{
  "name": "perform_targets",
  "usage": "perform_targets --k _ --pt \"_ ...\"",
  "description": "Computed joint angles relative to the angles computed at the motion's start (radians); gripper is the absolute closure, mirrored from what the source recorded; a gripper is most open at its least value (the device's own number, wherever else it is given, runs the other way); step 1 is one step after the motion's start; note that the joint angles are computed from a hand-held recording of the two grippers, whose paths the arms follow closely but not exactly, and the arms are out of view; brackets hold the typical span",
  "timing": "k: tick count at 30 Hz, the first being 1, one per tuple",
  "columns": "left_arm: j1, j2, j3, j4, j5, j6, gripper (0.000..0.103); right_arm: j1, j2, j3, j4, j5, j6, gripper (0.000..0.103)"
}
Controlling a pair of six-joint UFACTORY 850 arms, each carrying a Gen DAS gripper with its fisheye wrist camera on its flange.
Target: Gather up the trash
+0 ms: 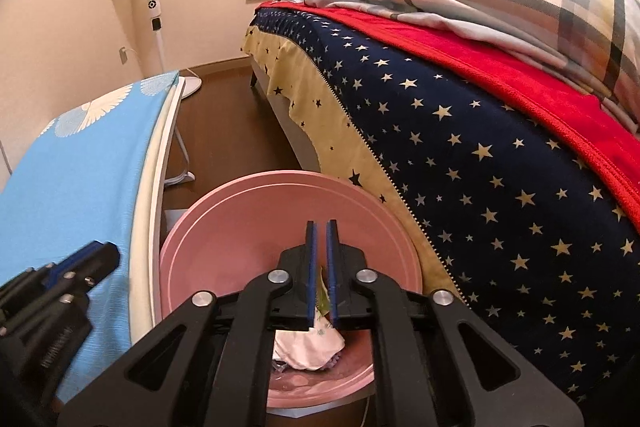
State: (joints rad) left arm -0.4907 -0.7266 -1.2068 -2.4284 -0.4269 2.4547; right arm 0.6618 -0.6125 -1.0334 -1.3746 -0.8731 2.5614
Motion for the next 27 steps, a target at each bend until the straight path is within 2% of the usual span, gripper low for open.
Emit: perform_targets --k 6,10,11,12,13,14,15,17,18,23,27 --pt "0.016 0.065 0.066 -0.083 -0.025 0.099 0.089 0.024 0.027 0.012 -0.017 -0.010 0.034 0.096" --pt "0.029 0.145 0.143 -0.149 -0.055 0.189 0.089 0.052 0.054 0.001 -0.021 -0.044 -0.003 0.095" --pt "0.030 0.166 0.163 -0.170 -0.062 0.217 0.087 0.061 0.062 -0.003 -0.017 -0.054 -0.010 0.084" --pt "0.032 0.190 0.184 -0.196 -0.072 0.246 0.080 0.067 0.071 -0.005 -0.016 -0.062 -0.012 0.076" --pt "0.035 0.212 0.204 -0.215 -0.082 0.267 0.075 0.077 0.084 -0.005 -0.020 -0.071 -0.015 0.058" --pt "0.038 0.232 0.222 -0.238 -0.092 0.288 0.062 0.088 0.096 -0.008 -0.014 -0.086 -0.029 0.047" --pt "0.042 0.254 0.242 -0.265 -0.103 0.312 0.055 0.098 0.105 -0.012 0.003 -0.103 -0.049 0.044" --pt "0.052 0.299 0.283 -0.306 -0.120 0.336 0.052 0.116 0.131 -0.007 0.010 -0.119 -0.067 0.041" --pt "0.059 0.318 0.299 -0.322 -0.124 0.341 0.047 0.127 0.143 -0.004 0.017 -0.130 -0.080 0.040" --pt "0.094 0.420 0.392 -0.422 -0.135 0.367 0.032 0.179 0.192 0.008 0.058 -0.174 -0.144 0.019" --pt "0.113 0.494 0.459 -0.502 -0.148 0.429 0.019 0.212 0.221 0.026 0.072 -0.180 -0.166 0.010"
